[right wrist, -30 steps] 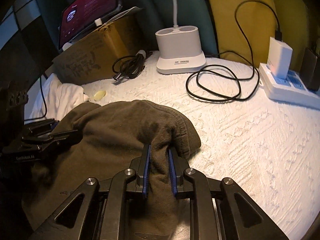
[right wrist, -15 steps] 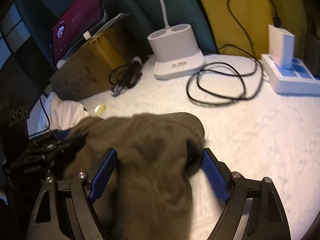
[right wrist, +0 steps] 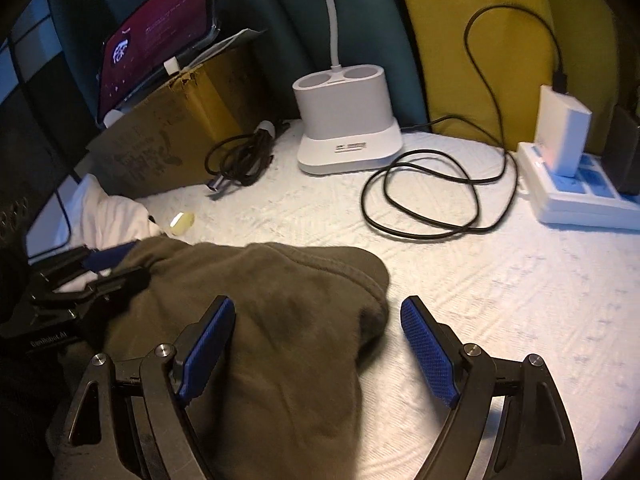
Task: Fold small clothes
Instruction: 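Lower the shirt bundle onto the bed with both grippers, then open both grippers and release the folded shirt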
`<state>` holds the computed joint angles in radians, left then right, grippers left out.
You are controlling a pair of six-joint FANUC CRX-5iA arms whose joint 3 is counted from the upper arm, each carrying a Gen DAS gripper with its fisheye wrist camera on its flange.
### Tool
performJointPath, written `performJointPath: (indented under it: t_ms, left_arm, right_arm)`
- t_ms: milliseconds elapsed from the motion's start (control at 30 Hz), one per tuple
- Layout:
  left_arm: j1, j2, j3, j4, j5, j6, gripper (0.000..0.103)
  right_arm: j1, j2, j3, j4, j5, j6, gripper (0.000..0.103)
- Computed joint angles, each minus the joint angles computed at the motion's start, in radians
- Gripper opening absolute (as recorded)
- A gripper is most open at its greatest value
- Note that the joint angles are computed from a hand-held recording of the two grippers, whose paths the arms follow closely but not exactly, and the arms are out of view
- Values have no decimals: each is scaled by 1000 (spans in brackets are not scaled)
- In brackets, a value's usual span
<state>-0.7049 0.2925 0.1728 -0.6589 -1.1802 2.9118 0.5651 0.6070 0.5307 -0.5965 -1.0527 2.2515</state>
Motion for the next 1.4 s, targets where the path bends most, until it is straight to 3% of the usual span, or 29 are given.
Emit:
performJointPath:
  t_ms: [133, 700, 1000, 1167, 1233, 1400]
  left_arm:
    - [-34, 22, 57, -43, -107, -9, 48]
    - [-127, 45, 118, -39, -147, 49, 48]
    - [-165, 122, 185, 41, -178, -22, 48]
    - [-171, 136, 173, 71, -219, -7, 50]
    - [-183, 148, 186, 55, -275, 4, 56]
    - [-202, 161, 220, 39, -340, 6, 56]
  right_arm:
    - [-8, -25, -39, 9, 20, 4, 86]
    - [-46, -140, -195, 11, 42, 48, 86]
    - [-72, -191, -278, 11, 35, 89, 86]
    - [-69, -233, -347, 34, 85, 119, 86]
    - [-70, -244, -365, 40, 97, 124, 86]
    - [-85, -266, -390, 42, 103, 125, 86]
